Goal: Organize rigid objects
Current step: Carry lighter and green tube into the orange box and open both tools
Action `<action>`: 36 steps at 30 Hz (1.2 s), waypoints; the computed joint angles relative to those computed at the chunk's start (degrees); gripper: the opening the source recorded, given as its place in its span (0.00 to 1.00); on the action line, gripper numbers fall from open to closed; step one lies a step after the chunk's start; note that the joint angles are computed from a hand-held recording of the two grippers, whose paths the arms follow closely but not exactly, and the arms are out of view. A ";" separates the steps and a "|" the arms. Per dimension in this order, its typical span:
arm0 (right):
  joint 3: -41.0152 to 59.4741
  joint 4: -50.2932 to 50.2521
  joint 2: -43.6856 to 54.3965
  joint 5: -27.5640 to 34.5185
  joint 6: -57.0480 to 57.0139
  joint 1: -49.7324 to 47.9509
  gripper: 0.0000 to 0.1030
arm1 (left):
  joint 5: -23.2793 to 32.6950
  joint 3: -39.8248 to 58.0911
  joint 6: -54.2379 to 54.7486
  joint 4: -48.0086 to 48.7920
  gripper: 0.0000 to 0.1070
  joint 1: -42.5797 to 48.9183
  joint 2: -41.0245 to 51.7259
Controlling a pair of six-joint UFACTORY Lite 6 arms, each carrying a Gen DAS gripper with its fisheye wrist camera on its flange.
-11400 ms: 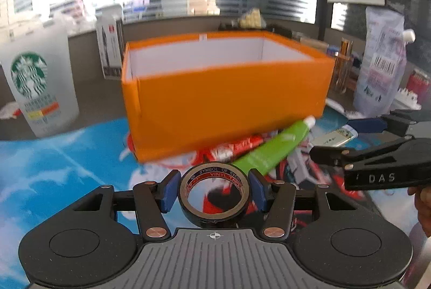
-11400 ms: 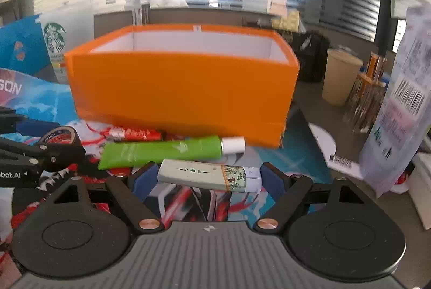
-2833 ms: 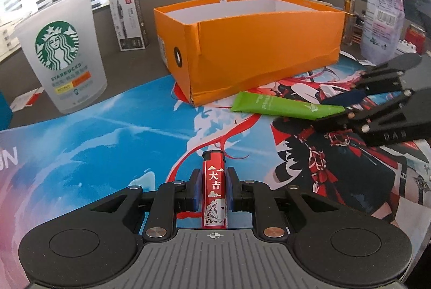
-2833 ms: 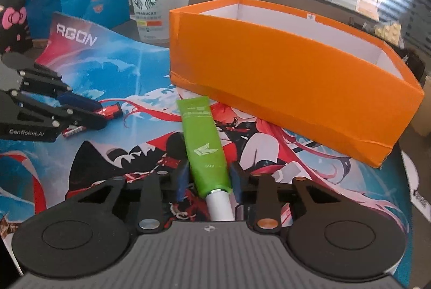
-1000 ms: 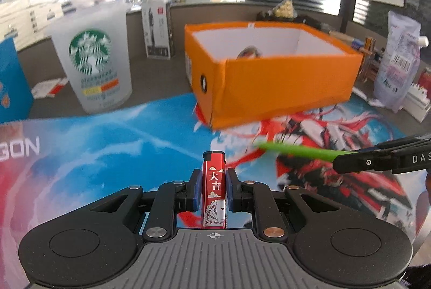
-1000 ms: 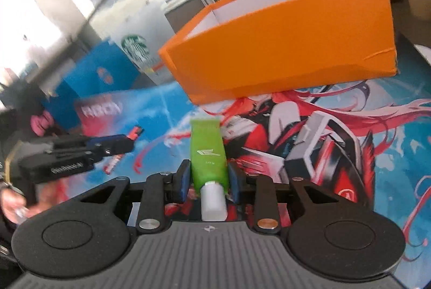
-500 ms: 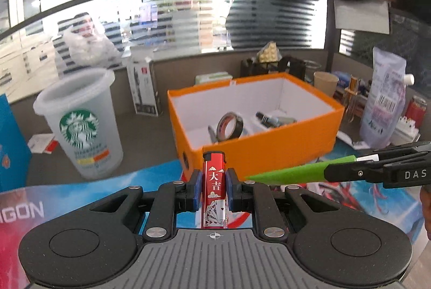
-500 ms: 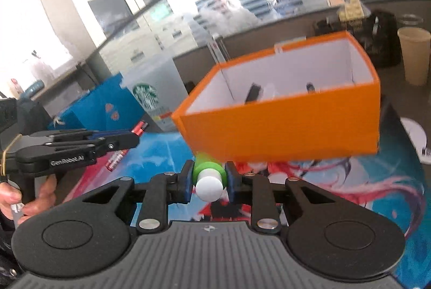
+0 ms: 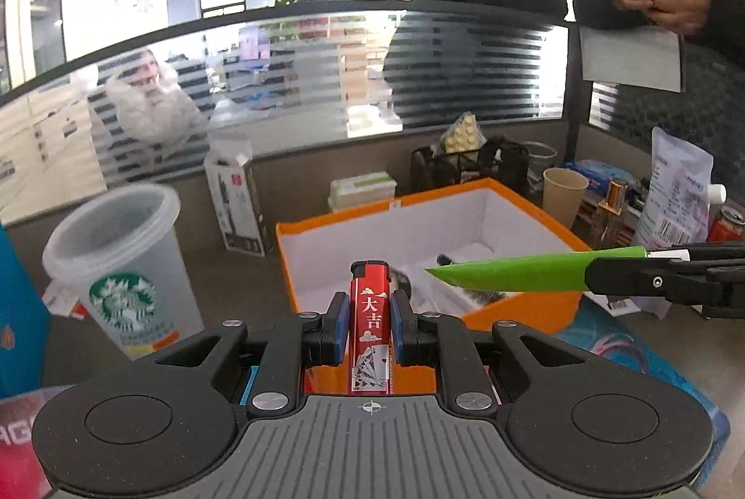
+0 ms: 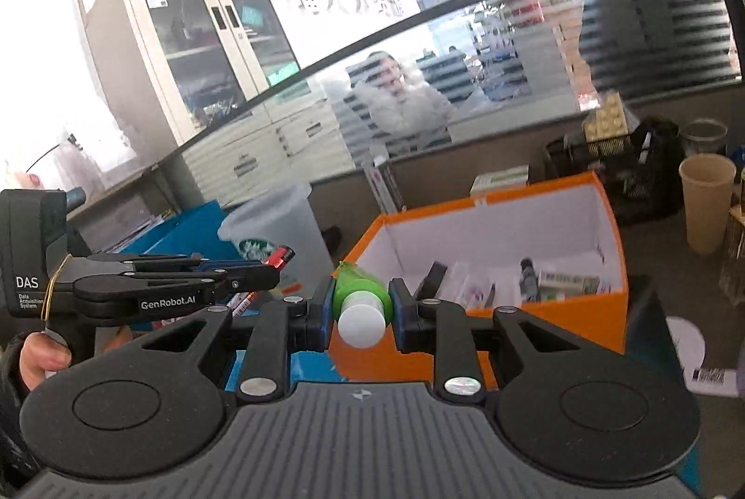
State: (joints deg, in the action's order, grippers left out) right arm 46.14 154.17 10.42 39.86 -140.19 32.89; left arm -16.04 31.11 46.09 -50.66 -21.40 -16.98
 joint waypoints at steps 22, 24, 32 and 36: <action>19.92 -8.24 18.31 -1.51 9.06 -9.31 0.22 | 0.28 28.58 1.28 -3.67 0.15 1.38 31.06; 22.31 -9.22 20.49 -1.92 10.30 -9.70 0.22 | 1.15 31.70 2.05 -4.38 0.15 1.71 34.18; 33.94 -13.08 28.69 -7.90 14.20 -10.11 0.22 | 1.70 43.62 12.83 -16.02 0.16 2.24 45.97; 41.64 -15.54 33.48 -14.12 15.20 -9.18 0.22 | 0.78 48.01 16.74 -20.37 0.15 1.81 50.75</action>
